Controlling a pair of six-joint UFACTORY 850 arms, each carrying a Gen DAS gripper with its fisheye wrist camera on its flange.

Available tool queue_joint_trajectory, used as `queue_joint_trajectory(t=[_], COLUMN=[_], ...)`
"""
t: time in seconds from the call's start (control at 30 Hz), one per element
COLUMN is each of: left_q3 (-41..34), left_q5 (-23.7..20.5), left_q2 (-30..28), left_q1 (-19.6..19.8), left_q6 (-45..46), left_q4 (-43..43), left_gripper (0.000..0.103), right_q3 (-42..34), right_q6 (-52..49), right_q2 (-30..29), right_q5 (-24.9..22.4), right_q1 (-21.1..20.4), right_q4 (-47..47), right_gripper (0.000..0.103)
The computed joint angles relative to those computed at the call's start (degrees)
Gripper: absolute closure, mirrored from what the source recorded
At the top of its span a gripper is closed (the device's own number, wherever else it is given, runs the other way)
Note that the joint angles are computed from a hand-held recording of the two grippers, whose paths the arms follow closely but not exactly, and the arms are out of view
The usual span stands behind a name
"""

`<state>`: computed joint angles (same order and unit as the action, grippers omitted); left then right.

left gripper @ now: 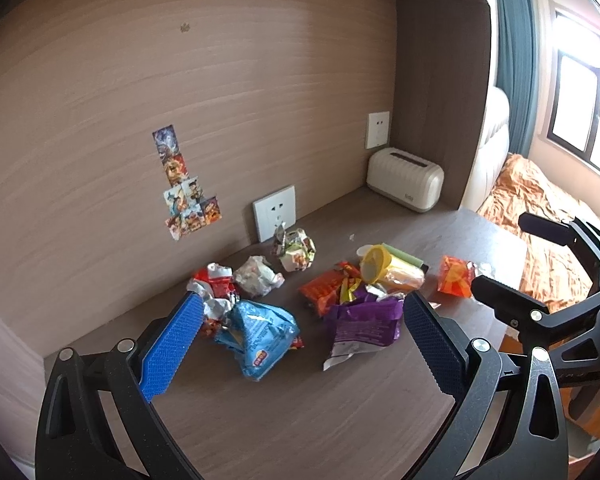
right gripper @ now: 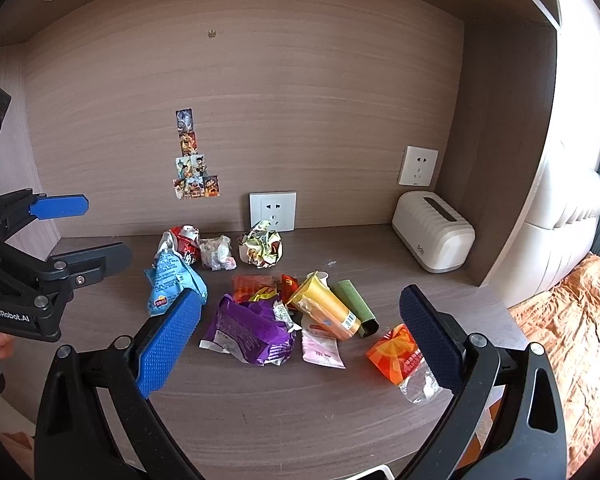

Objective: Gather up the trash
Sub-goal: 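Grasp the blue chip bag with left tool while right tool grasps purple chip bag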

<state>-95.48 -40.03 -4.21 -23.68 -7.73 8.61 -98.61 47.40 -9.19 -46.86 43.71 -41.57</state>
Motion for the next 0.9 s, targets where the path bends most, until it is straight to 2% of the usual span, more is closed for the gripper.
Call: queue_joint_trajectory(t=[0.27,0.4,0.6,0.8,0.83,0.87,0.9], left_q3=[2.00,1.66,-0.89,-4.44,-4.56,-4.33,-4.36], left_q5=[2.46,1.24,-1.27,-3.76,-3.54,-2.90,-3.01], left_q2=[-2.61,-6.10,-11.94,-16.74,-17.04,-17.24,-17.36], left_q1=[4.02,6.09,8.42,8.85,8.59,8.26,8.15], left_q6=[6.75,9.39,20.30,29.85,30.44,31.16,31.76], left_q4=[-3.15,-4.41,-11.40,-17.16,-16.78,-16.34,-16.55], left_gripper=[0.005,0.005,0.005,0.005,0.008,0.017,0.017], right_q3=[-2.02,-4.56,-7.79,-12.35,-12.91,-13.54,-14.42], right_q6=[-6.34,-15.38,-20.60,-25.41,-26.52,-27.51,-28.32], right_q2=[-3.95,-8.45,-14.07,-18.77,-19.25,-19.71,-20.37], right_q5=[1.13,-0.08,-2.82,-4.52,-4.65,-5.24,-6.40], right_q1=[-1.33,-2.93,-4.13,-5.51,-5.55,-5.42,-5.25], right_q4=[6.12,14.12,17.52,22.52,23.28,23.82,24.13], right_gripper=[0.004,0.004,0.004,0.004,0.014,0.031,0.033])
